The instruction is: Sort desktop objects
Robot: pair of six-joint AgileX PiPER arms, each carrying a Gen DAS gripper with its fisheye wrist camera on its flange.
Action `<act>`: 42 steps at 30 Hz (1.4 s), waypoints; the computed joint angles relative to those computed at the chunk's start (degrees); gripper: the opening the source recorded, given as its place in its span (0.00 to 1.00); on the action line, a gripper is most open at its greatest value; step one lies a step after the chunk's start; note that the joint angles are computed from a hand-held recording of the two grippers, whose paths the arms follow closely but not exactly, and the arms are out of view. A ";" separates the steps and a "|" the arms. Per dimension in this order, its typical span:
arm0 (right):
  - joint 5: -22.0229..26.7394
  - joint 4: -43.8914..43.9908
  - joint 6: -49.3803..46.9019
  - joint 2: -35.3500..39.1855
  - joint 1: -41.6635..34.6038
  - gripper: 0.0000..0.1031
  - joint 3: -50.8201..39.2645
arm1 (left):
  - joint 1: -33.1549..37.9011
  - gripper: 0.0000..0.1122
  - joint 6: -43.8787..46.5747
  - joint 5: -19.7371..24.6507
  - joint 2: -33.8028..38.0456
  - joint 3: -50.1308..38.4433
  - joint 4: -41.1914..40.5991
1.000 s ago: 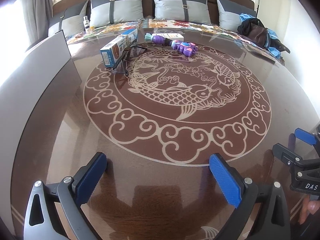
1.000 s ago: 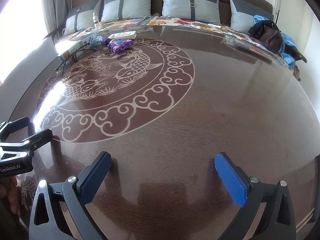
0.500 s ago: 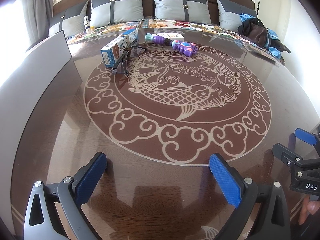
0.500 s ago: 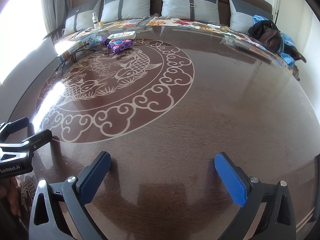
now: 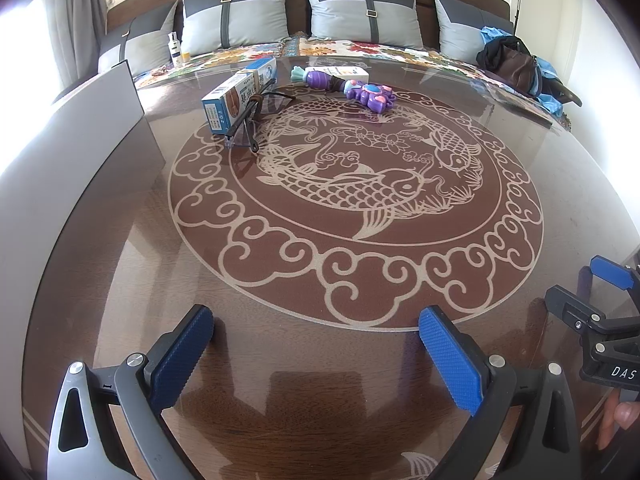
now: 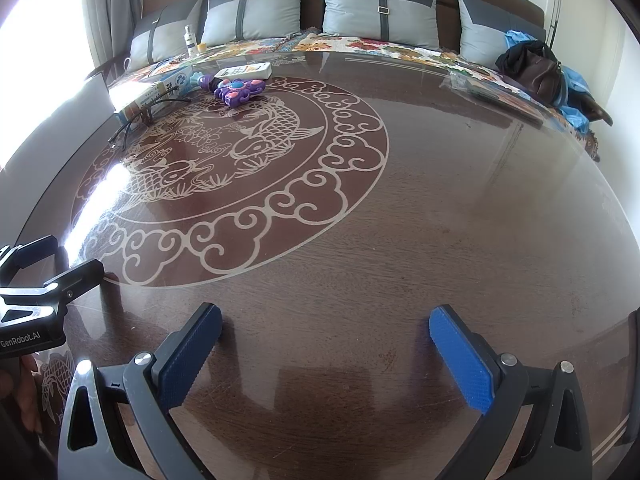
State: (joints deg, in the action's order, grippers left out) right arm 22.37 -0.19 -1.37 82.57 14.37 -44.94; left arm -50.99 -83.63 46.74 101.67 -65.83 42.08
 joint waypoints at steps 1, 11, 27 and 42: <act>0.01 0.04 -0.06 0.00 -0.03 1.00 0.00 | 0.11 0.92 0.41 -0.23 -0.12 0.11 -0.20; 0.00 0.30 -0.39 0.05 -0.11 1.00 -0.04 | 12.13 0.92 26.98 -7.75 -1.43 -0.44 -12.10; 0.19 -0.10 0.13 0.17 0.14 1.00 -0.30 | 26.80 0.72 43.45 0.65 15.62 -28.32 -22.07; 0.35 -0.35 0.56 0.47 0.46 1.00 -0.73 | 11.82 0.25 12.98 -2.83 -5.38 2.59 -7.85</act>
State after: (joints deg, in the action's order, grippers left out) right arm 22.72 -0.53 -0.81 83.05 14.82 -45.67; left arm -39.17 -70.66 43.90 96.29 -63.24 34.23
